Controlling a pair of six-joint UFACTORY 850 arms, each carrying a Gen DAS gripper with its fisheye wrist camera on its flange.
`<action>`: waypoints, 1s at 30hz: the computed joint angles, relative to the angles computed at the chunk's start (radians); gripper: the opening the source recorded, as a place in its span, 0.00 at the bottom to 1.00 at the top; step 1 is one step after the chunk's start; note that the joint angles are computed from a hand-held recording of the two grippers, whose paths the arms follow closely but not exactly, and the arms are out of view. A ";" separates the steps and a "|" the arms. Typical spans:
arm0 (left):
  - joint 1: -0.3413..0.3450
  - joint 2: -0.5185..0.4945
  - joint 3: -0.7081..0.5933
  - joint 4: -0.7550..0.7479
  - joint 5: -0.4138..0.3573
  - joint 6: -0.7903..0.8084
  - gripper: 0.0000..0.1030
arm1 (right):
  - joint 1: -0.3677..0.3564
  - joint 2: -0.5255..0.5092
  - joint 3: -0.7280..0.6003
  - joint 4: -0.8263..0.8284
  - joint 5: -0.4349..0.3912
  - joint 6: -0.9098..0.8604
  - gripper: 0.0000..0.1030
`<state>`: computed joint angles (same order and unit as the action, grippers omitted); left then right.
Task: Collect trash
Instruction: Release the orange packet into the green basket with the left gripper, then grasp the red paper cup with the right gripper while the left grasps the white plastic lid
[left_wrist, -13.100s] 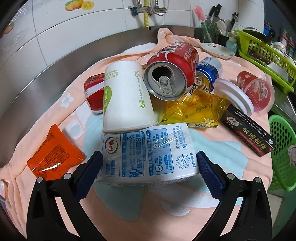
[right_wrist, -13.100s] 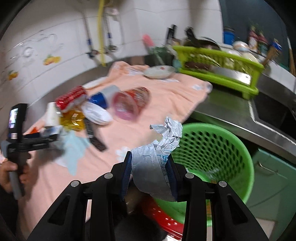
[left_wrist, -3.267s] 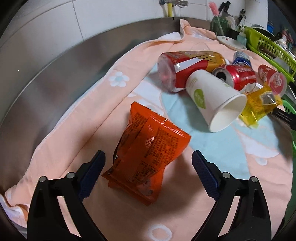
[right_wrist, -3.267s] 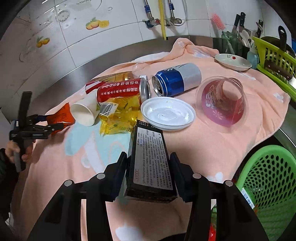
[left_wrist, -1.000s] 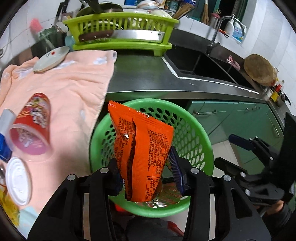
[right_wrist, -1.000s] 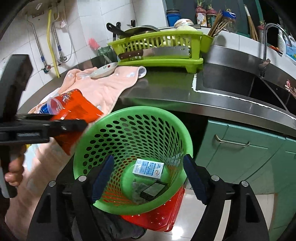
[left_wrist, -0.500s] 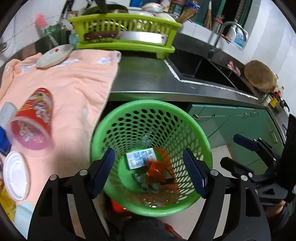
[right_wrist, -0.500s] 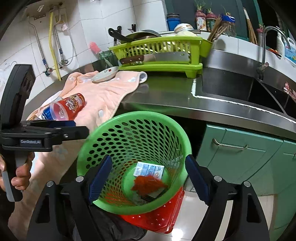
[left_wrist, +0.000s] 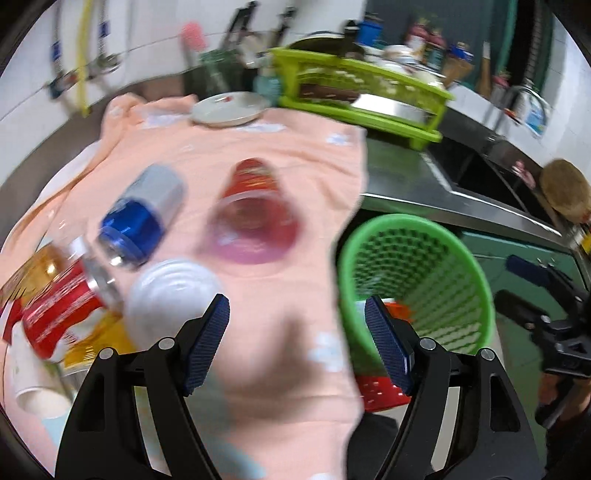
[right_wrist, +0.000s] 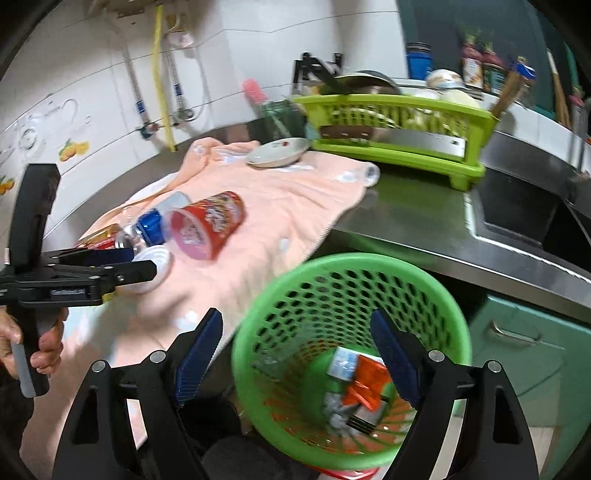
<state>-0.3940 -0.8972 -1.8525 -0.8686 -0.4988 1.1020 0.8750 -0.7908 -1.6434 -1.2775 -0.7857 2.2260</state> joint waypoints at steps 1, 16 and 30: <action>0.009 -0.014 -0.019 0.019 0.002 -0.024 0.73 | -0.002 -0.009 -0.017 0.001 0.005 -0.011 0.77; 0.014 -0.119 -0.110 0.209 0.050 -0.088 0.49 | -0.056 -0.132 -0.241 0.074 0.101 -0.209 0.77; 0.041 -0.121 -0.117 0.079 0.013 0.006 0.08 | -0.110 -0.215 -0.434 0.210 0.174 -0.398 0.77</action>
<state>-0.3529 -1.0177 -1.9694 -0.7891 -0.4861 1.1081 0.7654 -1.0060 -2.0773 -1.0678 -0.6112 1.8280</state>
